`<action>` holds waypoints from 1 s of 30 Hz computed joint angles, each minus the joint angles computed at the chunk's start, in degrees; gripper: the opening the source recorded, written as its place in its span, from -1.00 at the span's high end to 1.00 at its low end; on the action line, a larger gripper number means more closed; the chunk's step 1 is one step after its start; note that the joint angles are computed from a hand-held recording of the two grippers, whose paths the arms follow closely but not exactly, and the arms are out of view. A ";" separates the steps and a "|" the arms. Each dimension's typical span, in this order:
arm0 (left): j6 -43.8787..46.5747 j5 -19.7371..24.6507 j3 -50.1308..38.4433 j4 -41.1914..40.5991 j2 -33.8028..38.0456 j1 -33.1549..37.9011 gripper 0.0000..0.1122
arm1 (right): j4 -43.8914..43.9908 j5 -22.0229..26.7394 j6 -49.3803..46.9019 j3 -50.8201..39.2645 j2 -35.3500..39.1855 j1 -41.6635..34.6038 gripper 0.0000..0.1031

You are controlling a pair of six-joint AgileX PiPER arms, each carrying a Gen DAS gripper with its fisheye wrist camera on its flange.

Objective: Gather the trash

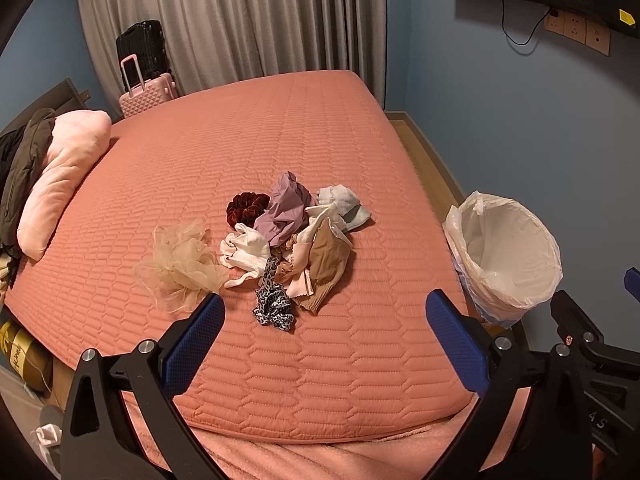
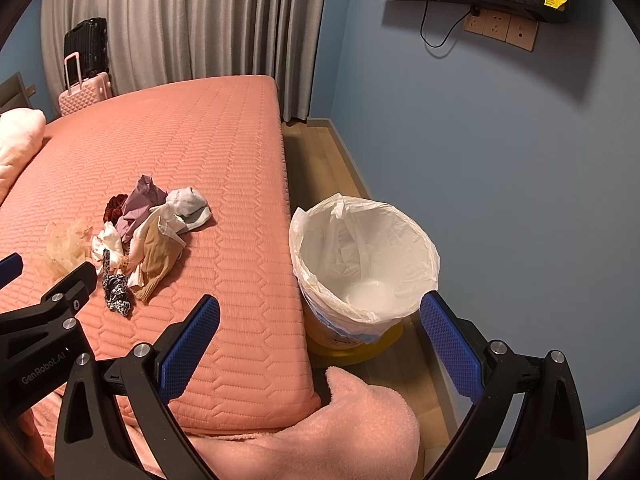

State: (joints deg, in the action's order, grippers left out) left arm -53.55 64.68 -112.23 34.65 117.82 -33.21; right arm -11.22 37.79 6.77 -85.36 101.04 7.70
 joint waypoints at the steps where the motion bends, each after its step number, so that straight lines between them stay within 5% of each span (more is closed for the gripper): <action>1: -0.16 -0.04 0.24 0.03 -0.15 0.02 -0.71 | 0.04 0.20 -0.12 -0.27 0.08 -0.07 -0.88; 30: -1.85 -0.22 3.08 -0.48 -1.94 -0.02 -0.71 | 0.03 0.54 -0.13 -0.71 -0.06 -0.08 -0.88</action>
State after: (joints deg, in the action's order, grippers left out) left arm -55.40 64.47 -109.15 34.17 115.88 -33.23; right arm -11.19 38.33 6.64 -86.06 100.98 7.62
